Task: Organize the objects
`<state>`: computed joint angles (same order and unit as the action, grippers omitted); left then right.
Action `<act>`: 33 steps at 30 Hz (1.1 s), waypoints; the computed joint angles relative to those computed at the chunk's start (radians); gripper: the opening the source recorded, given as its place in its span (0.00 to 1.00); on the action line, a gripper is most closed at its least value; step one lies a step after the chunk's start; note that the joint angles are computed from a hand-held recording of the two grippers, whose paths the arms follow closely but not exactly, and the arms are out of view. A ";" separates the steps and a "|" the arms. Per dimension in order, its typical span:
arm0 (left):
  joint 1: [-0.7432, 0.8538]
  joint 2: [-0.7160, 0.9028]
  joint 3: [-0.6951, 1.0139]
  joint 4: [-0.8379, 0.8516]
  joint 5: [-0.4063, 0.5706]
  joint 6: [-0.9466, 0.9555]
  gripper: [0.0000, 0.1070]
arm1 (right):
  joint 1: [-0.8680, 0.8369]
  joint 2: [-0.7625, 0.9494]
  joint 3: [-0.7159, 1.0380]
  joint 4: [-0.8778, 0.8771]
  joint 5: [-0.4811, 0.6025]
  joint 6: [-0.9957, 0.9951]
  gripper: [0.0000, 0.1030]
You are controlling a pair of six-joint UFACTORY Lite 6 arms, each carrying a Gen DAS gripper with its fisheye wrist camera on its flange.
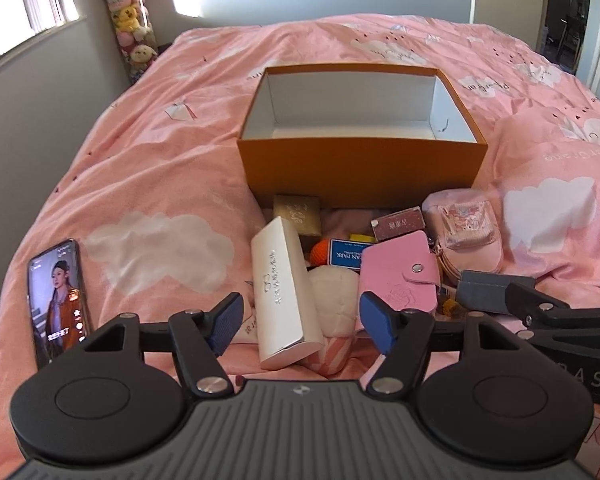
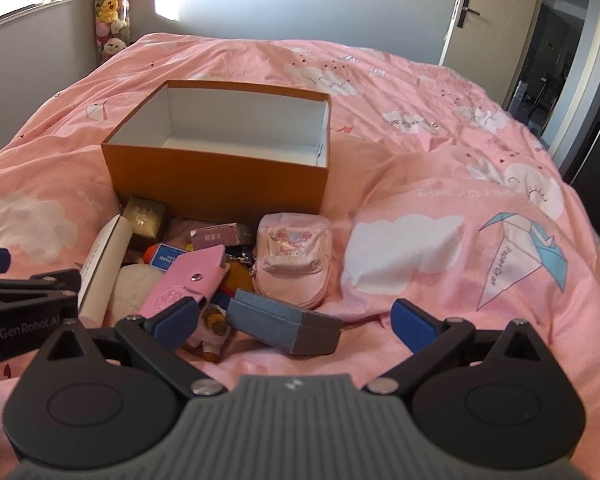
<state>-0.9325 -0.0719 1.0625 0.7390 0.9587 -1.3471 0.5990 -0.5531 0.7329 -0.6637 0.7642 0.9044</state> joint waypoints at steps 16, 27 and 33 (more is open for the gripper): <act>0.332 0.167 0.077 -0.317 -0.247 0.432 0.32 | -0.399 0.427 0.246 0.945 -0.171 -0.969 0.45; 0.481 0.284 0.158 -0.423 -0.242 0.565 0.37 | -0.402 0.767 0.482 1.085 -0.105 -1.056 0.35; 0.484 0.337 0.224 -0.406 -0.229 0.554 0.46 | -0.430 0.837 0.513 1.178 -0.090 -1.127 0.36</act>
<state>-0.4490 0.2651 1.2870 0.3328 0.7298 -0.7934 0.1692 0.2842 1.2464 0.5148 0.6743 -0.2225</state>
